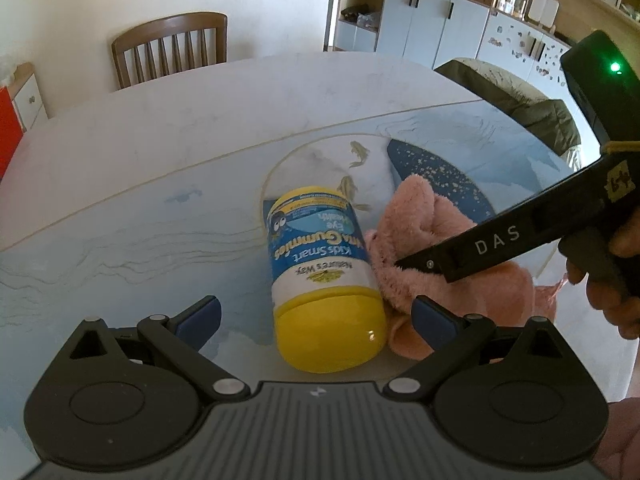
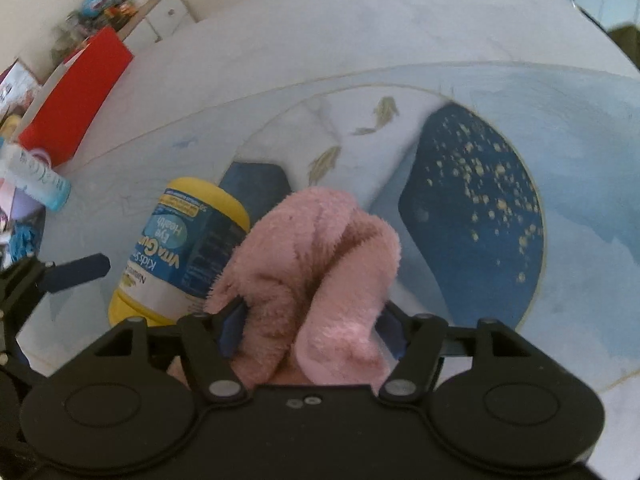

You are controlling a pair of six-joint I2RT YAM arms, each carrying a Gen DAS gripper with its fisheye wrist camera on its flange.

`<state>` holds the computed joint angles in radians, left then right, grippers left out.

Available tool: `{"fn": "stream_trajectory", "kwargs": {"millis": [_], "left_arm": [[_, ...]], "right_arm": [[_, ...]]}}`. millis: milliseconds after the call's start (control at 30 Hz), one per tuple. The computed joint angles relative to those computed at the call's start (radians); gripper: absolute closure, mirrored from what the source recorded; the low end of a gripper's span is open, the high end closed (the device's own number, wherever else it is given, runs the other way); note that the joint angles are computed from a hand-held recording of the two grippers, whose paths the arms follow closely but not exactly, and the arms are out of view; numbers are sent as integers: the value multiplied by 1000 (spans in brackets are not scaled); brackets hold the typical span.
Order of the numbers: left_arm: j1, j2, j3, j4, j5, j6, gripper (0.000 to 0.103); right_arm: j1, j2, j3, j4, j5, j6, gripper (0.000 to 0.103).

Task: Clean container
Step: 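Grasp the pink towel with the right gripper and lift it, then grasp the yellow-capped bottle with the left gripper while the right gripper brings the towel over it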

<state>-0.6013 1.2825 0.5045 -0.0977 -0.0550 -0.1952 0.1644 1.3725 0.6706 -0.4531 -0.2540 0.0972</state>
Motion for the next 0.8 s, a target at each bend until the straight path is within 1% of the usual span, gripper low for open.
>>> {"fn": "stream_trajectory", "kwargs": {"millis": [67, 100, 133, 167, 200, 233, 267, 333, 367, 400, 433, 533, 667, 800], "left_arm": [[3, 2, -4, 9, -2, 2, 4], [5, 3, -4, 10, 3, 3, 6], [8, 7, -3, 10, 8, 4, 10], [9, 10, -2, 10, 9, 4, 12], [9, 9, -2, 9, 8, 4, 16], [13, 9, -2, 10, 17, 7, 18], [14, 10, -3, 12, 22, 8, 20], [19, 8, -5, 20, 30, 15, 27], [23, 9, -5, 23, 38, 20, 30], [23, 12, -3, 24, 43, 23, 37], [23, 14, -2, 26, 45, 24, 39], [18, 13, -5, 30, 39, 30, 39], [18, 11, -7, 32, 39, 34, 39], [17, 11, -8, 33, 39, 46, 39]], "right_arm": [[2, -11, -12, 15, 3, -2, 38], [-1, -17, -20, 23, 0, -2, 39], [-7, -24, -30, 32, -8, 1, 43], [-13, -31, -39, 40, -18, 3, 60], [-23, -38, -47, 47, -47, -2, 71], [-33, -36, -50, 56, -81, -7, 79], [-25, -47, -52, 56, -80, -7, 82], [8, -75, -61, 66, -42, -30, 86], [12, -90, -63, 66, -37, -34, 88], [8, -101, -61, 64, -41, -40, 88], [3, -115, -58, 62, -40, -47, 88], [-10, -175, -41, 44, -47, -85, 88], [-2, -226, 11, 0, -134, -158, 88], [59, -180, 71, -40, -186, -224, 88]]}}
